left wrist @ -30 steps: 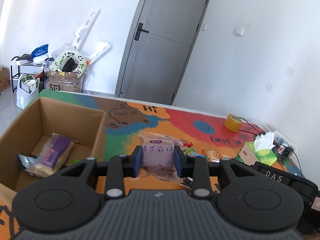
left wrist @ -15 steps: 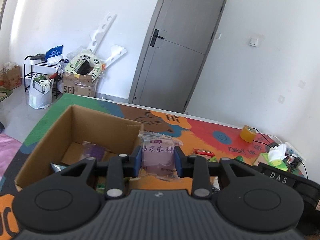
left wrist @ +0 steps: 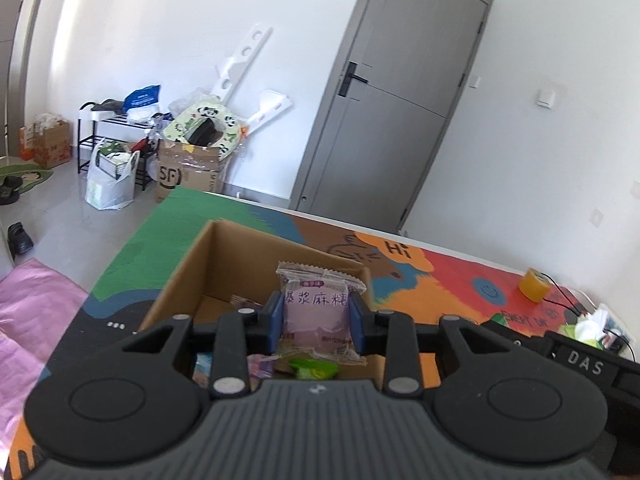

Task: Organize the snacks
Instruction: 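Carry both packets over the cardboard box and open both tools to drop them, then move both tools back over the remaining snacks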

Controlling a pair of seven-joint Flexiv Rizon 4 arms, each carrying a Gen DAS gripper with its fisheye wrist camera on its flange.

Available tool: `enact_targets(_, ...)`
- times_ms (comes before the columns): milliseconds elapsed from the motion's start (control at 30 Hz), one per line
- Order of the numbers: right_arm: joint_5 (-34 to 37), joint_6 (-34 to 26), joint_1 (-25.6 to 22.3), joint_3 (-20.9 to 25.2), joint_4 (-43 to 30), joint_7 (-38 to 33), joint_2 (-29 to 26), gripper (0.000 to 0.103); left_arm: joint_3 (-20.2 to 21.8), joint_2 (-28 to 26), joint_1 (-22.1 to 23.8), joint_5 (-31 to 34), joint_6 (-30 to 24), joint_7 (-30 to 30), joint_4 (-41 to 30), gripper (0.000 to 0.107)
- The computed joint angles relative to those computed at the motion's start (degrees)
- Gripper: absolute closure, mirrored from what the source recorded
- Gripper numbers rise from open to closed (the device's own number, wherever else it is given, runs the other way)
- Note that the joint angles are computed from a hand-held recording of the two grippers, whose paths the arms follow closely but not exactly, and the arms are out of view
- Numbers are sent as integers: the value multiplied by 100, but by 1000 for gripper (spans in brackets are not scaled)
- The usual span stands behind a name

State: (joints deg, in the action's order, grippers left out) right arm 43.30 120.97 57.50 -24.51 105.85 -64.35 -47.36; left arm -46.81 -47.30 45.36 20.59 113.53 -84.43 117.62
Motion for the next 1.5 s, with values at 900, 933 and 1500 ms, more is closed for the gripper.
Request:
enact_targets(900,-1608,-572,-245,92,-746,908,-263,55,363,234,130,-339,-151,-449,-213,48)
enact_targets(933,-1631,-556,-223,69,-750,928,-272,53,356,237,145,-347,-155,-448,-207,45)
enact_targets(1500,-1036,-548,655,-899,100,1407,-211,31,4,232,367,-183,-160,-324,111,21)
